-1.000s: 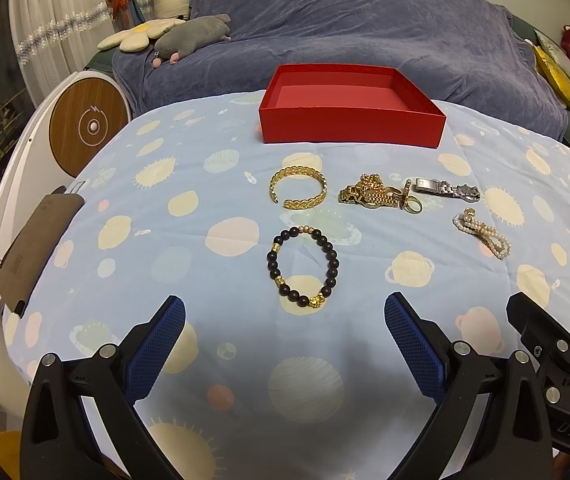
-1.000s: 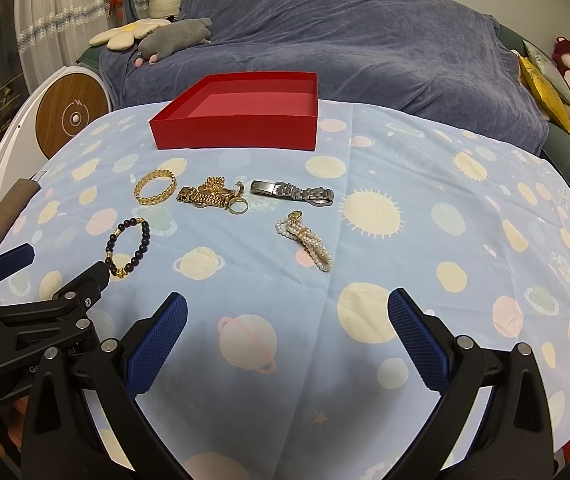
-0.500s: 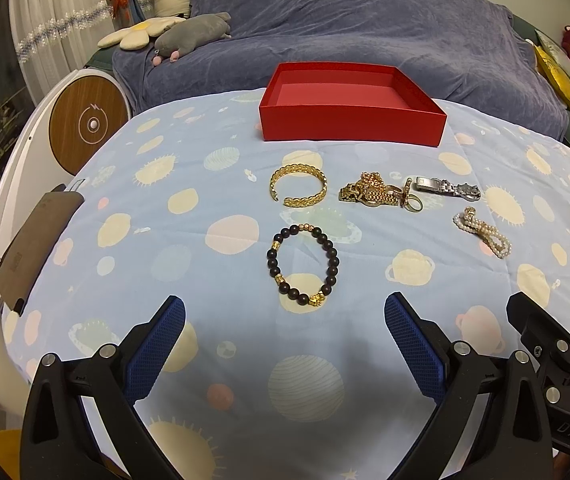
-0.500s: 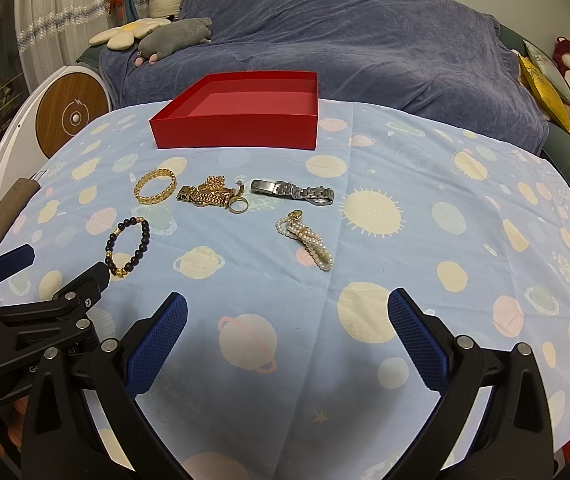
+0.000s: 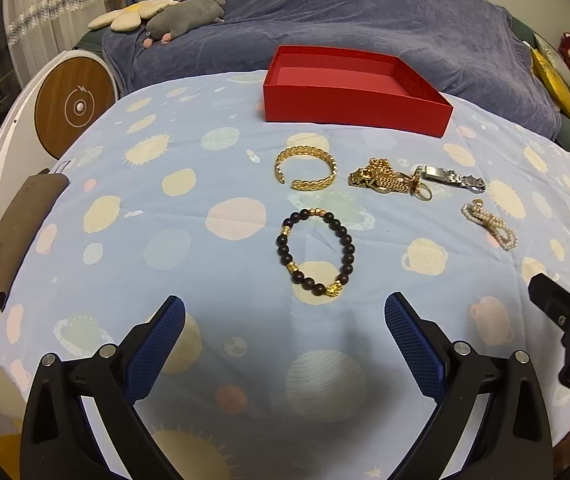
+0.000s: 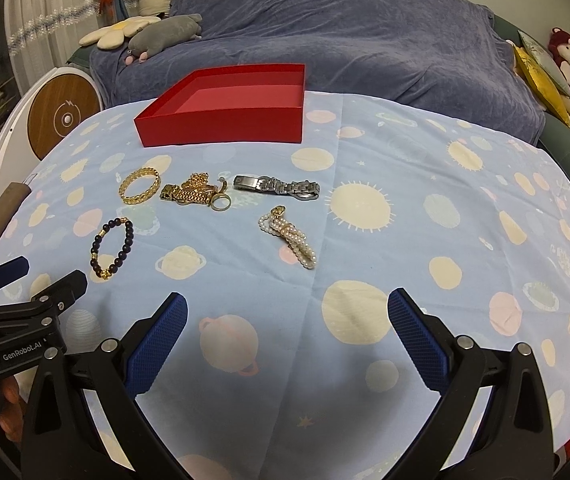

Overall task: Organize jewelry
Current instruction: 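Grasp the black bead bracelet with the left tool while the right tool grasps the pearl bracelet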

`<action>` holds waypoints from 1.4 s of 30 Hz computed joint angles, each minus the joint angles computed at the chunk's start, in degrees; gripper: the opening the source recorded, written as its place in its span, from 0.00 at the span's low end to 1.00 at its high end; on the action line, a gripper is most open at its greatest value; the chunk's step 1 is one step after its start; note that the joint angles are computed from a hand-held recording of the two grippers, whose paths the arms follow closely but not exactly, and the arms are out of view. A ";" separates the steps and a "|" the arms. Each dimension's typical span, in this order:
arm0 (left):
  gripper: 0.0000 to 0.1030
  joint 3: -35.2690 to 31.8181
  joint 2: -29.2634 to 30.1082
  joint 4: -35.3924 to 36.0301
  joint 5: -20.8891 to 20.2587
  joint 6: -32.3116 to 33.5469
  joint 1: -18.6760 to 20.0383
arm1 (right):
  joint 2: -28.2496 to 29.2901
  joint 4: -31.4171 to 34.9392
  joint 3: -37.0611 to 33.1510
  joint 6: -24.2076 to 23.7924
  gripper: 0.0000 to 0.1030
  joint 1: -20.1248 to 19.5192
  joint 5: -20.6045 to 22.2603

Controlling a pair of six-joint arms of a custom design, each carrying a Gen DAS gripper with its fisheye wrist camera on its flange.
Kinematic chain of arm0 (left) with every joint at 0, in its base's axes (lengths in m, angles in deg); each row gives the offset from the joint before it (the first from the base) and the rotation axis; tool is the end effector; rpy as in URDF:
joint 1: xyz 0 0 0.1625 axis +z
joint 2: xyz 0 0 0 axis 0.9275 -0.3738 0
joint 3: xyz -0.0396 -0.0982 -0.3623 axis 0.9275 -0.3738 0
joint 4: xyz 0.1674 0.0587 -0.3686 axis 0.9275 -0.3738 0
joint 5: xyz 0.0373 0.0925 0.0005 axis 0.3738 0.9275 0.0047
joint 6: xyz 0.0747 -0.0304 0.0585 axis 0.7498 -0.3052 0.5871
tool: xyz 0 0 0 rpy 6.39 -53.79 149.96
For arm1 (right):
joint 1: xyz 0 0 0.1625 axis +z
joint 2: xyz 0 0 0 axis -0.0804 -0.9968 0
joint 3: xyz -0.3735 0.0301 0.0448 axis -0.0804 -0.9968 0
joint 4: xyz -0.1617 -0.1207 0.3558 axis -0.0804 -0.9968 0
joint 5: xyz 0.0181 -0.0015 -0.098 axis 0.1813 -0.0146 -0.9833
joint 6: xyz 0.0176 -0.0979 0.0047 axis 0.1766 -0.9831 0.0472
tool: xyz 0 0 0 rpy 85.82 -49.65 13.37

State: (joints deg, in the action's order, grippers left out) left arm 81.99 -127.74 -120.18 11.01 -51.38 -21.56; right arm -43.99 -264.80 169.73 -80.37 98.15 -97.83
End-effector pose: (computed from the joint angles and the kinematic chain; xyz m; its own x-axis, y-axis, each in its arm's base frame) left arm -0.1753 -0.5096 0.0615 -0.6391 -0.3340 -0.6928 0.2436 0.7664 -0.5943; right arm 0.1299 -0.5670 0.1146 -0.6763 -0.3695 0.6372 -0.6469 0.7117 -0.2739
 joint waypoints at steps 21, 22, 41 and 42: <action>0.69 -5.81 3.30 -7.37 -1.10 10.94 7.26 | 4.23 5.54 -8.61 0.47 0.95 0.49 -1.15; 0.68 -6.01 3.81 -8.40 -1.22 11.89 7.46 | 4.74 5.81 -9.39 0.54 0.95 0.49 -1.51; 0.05 -6.47 4.68 -22.33 -5.74 24.79 7.31 | 11.57 18.32 -21.03 1.97 0.54 -0.37 -3.66; 0.05 -6.29 4.46 -23.04 -5.98 25.27 7.13 | 11.79 16.93 -20.73 0.97 0.53 -0.25 -3.89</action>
